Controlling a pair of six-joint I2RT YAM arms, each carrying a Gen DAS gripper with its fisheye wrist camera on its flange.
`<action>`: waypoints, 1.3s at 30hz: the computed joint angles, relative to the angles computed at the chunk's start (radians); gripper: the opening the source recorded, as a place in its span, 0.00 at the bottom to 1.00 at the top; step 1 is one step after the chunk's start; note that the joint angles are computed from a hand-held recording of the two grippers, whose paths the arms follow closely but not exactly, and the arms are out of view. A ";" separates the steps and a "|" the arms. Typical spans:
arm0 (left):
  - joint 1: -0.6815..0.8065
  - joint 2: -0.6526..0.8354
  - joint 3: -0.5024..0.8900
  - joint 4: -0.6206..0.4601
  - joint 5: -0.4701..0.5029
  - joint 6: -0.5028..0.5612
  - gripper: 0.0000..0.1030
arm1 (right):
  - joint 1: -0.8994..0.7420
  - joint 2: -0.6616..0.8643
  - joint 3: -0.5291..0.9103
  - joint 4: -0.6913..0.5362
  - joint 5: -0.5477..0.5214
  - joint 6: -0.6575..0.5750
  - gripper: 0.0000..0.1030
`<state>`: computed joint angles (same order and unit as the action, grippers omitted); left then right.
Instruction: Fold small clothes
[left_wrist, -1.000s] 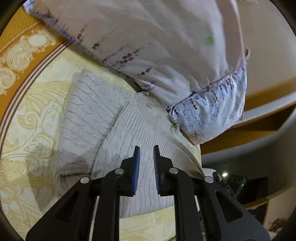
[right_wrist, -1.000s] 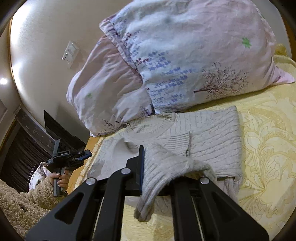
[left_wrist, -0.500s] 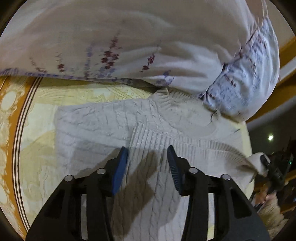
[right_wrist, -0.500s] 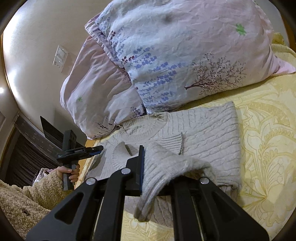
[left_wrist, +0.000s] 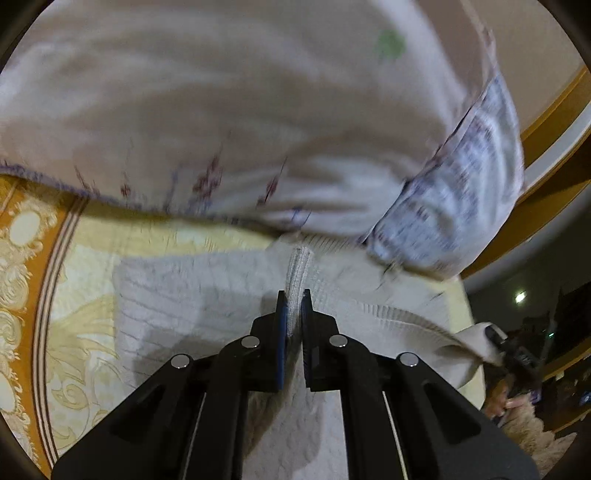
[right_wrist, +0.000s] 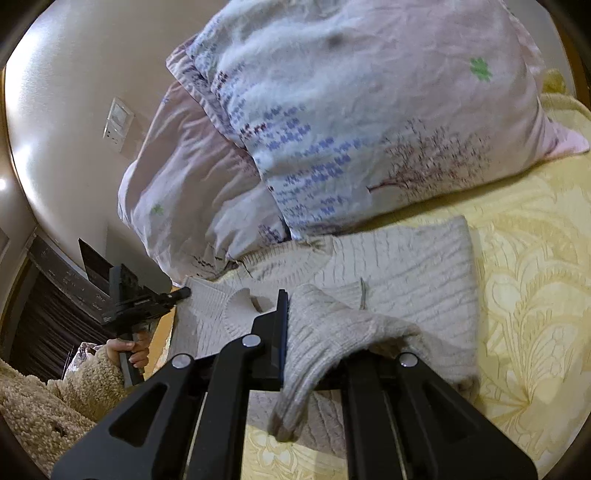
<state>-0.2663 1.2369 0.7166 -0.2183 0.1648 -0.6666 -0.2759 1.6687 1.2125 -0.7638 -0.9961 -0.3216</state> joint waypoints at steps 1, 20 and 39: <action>0.014 -0.033 -0.006 0.005 0.006 -0.005 0.06 | 0.002 0.000 0.005 0.007 -0.003 0.009 0.06; 0.094 0.157 -0.019 0.139 -0.010 -0.098 0.06 | 0.134 0.302 0.212 0.129 0.158 0.364 0.16; -0.010 -0.073 -0.065 -0.098 -0.134 -0.044 0.64 | -0.028 0.101 0.056 0.102 0.308 0.133 0.50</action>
<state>-0.2762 1.1638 0.6516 -0.3164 0.0311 -0.7108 -0.3043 1.7701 1.2684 -0.6614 -0.6880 -0.1890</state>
